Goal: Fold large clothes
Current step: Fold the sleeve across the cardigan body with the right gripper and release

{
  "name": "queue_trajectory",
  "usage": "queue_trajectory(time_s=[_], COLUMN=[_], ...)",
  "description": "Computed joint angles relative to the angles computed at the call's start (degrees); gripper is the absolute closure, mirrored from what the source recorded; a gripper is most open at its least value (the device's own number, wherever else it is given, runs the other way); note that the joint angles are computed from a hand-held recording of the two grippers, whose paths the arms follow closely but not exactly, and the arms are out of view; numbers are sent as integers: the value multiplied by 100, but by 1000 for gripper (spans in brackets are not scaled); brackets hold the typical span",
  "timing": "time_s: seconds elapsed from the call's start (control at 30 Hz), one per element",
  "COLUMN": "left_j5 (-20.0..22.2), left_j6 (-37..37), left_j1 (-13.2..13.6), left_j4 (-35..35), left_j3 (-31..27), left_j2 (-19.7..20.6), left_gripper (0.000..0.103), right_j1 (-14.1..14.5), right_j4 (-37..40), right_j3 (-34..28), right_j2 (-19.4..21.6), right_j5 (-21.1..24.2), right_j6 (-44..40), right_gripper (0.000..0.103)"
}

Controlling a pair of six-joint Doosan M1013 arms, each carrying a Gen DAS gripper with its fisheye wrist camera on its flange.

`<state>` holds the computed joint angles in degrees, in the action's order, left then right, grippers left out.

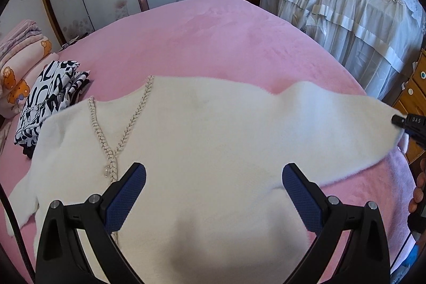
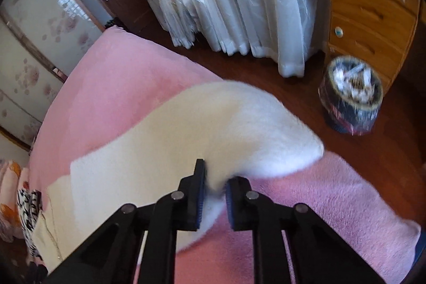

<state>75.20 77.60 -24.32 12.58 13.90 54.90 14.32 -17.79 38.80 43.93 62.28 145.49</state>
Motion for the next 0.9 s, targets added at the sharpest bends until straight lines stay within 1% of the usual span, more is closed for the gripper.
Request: queue_trajectory(time_s=[0.07, 0.13, 0.23, 0.33, 0.37, 0.4, 0.43, 0.47, 0.5, 0.53, 0.57, 0.6, 0.67, 0.83, 0.9], left_j5=[-257, -449, -683, -857, -840, -793, -767, -755, -760, -744, -767, -828, -826, -604, -533], left_j6=[-106, -247, -472, -592, -566, -528, -483, -422, -334, -242, -173, -83, 52, 309, 301], left_j1=[62, 143, 280, 435, 485, 534, 581, 620, 655, 686, 708, 731, 749, 768, 777], left_j4=[-56, -172, -308, -522, -640, -770, -904, -1067, -1247, -1417, -1542, -1706, -1943, -2456, -2557], left_j3=[472, 894, 1444, 1838, 1891, 1916, 1944, 1973, 2012, 2031, 2069, 2128, 2121, 1899, 1781], left_j2=[-252, -479, -765, -951, -968, -967, -965, -964, -970, -965, -971, -987, -962, -779, -678], left_gripper=[1, 1, 1, 1, 1, 1, 1, 1, 1, 1, 1, 1, 1, 1, 2], right_j1=[184, 383, 693, 970, 1057, 1110, 1148, 1182, 1214, 1243, 1282, 1282, 1285, 1235, 1170], right_j4=[-252, -314, 76, 312, 355, 439, 668, 781, 819, 835, 808, 820, 942, 1001, 1177], right_j3=[-236, -580, -1281, -1953, -2286, -2461, -2581, -2583, -2346, -2166, -1761, -1482, -1117, -545, -302], right_j2=[28, 135, 453, 869, 1080, 1212, 1323, 1354, 1274, 1208, 1027, 902, 723, 411, 273], right_j5=[-253, -385, -308, 175, 515, 753, 988, 1096, 1051, 998, 799, 652, 505, 241, 61], right_j6=[-537, -1248, -2725, -3838, -4149, -4345, -4550, -4611, -4619, -4637, -4612, -4590, -4502, -4100, -3928], right_gripper=[91, 91, 91, 91, 90, 85, 77, 72, 61, 53, 51, 49, 49, 49, 49])
